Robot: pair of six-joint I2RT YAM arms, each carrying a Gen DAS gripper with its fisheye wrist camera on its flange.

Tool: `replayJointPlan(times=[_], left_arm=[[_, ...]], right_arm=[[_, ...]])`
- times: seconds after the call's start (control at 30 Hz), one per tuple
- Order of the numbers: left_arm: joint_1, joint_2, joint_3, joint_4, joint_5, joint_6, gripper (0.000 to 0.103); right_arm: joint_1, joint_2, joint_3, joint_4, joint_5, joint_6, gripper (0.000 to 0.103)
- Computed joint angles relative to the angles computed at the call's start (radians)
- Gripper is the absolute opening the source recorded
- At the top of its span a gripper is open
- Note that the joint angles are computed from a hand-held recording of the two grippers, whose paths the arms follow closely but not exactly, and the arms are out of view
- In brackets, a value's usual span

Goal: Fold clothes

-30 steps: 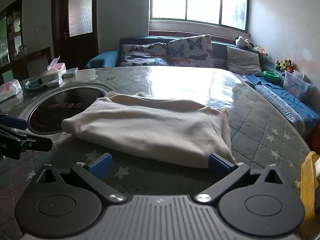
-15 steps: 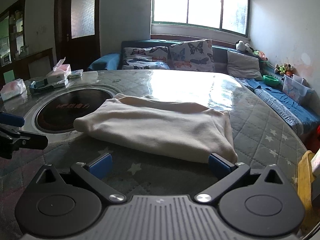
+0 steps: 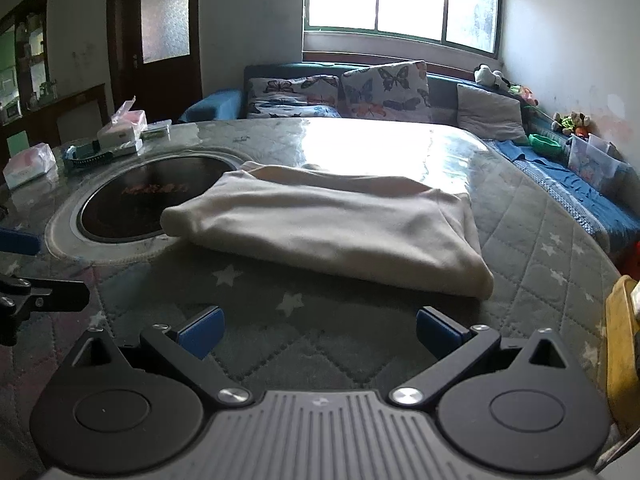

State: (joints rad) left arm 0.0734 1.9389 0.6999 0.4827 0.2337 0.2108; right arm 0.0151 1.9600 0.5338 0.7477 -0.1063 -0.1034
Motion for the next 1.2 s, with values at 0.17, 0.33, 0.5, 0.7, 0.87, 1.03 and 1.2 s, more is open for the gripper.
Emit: replayJointPlan(times=[0.17,0.33,0.5,0.7,0.87,1.03,1.2], left_arm=[[-0.005,-0.001,-0.004,-0.003,0.001,-0.021,0.103],[-0.014,-0.006,-0.020,0.013,0.002,-0.028,0.103],[-0.025,-0.004,-0.022,0.017,-0.009,-0.012,0.103],[-0.031,0.001,-0.014,0.015,-0.019,-0.014,0.103],[-0.028,0.004,-0.008,0.004,-0.025,-0.011,0.103],[-0.008,-0.017,0.004,-0.044,-0.025,-0.020,0.103],[0.043,-0.098,-0.005,-0.143,-0.012,-0.030,0.103]], right_arm=[[0.003,-0.002,0.013,-0.045,0.030,0.012,0.103],[-0.003,-0.019,0.000,-0.055,0.032,0.028,0.103],[0.001,-0.021,-0.009,-0.050,0.034,0.032,0.103],[0.003,-0.015,0.006,-0.059,0.040,0.041,0.103],[0.000,0.005,0.028,-0.065,0.043,0.061,0.103],[0.003,0.007,0.045,-0.072,0.040,0.086,0.103],[0.007,-0.002,0.056,-0.077,0.040,0.121,0.103]])
